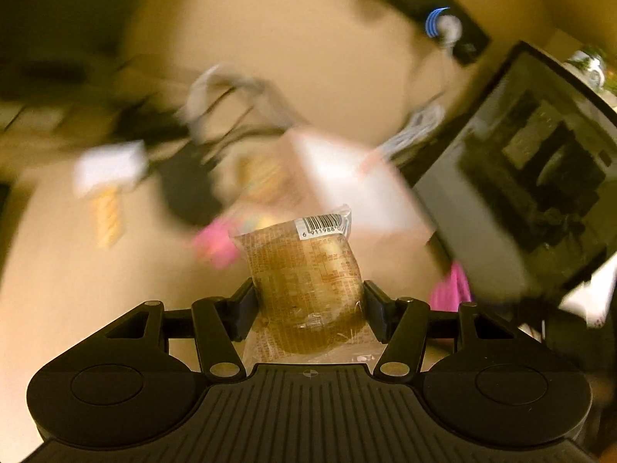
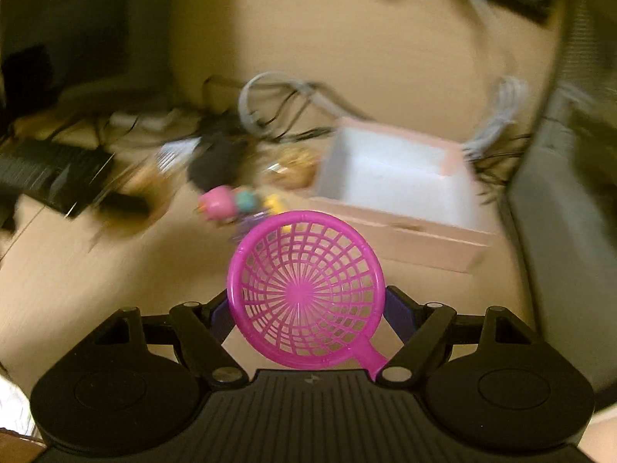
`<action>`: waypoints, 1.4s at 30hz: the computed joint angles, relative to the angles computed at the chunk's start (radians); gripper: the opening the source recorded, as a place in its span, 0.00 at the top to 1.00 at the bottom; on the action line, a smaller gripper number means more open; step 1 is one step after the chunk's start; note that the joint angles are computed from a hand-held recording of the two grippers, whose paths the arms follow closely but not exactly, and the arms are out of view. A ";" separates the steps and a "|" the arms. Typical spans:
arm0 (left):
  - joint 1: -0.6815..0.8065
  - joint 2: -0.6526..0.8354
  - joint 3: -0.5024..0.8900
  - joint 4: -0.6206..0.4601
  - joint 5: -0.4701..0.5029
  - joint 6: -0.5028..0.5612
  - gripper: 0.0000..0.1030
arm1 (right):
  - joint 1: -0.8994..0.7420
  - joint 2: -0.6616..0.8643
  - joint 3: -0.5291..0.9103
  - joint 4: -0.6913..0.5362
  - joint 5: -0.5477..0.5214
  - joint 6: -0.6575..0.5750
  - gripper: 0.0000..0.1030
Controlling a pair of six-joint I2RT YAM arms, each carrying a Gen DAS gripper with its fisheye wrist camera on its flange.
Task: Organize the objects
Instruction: 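Carry the pastry and pink strainer into the pink box and release both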
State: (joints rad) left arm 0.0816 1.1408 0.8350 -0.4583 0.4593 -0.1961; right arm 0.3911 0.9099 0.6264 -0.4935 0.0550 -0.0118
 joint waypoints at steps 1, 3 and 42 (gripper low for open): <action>-0.066 0.056 0.050 0.045 -0.050 -0.038 0.40 | -0.046 -0.051 -0.024 0.000 -0.023 -0.020 0.23; -0.198 0.214 0.199 0.100 -0.165 -0.109 0.40 | -0.164 -0.113 -0.055 -0.001 -0.104 -0.051 0.23; -0.205 0.270 -0.098 0.372 -0.365 -0.090 0.41 | -0.410 0.465 0.274 0.246 -0.218 -0.106 0.00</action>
State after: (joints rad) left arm -0.1235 1.4110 0.7370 -0.0866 0.0945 -0.2859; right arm -0.0194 1.3744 0.9007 -0.2478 -0.1628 -0.1173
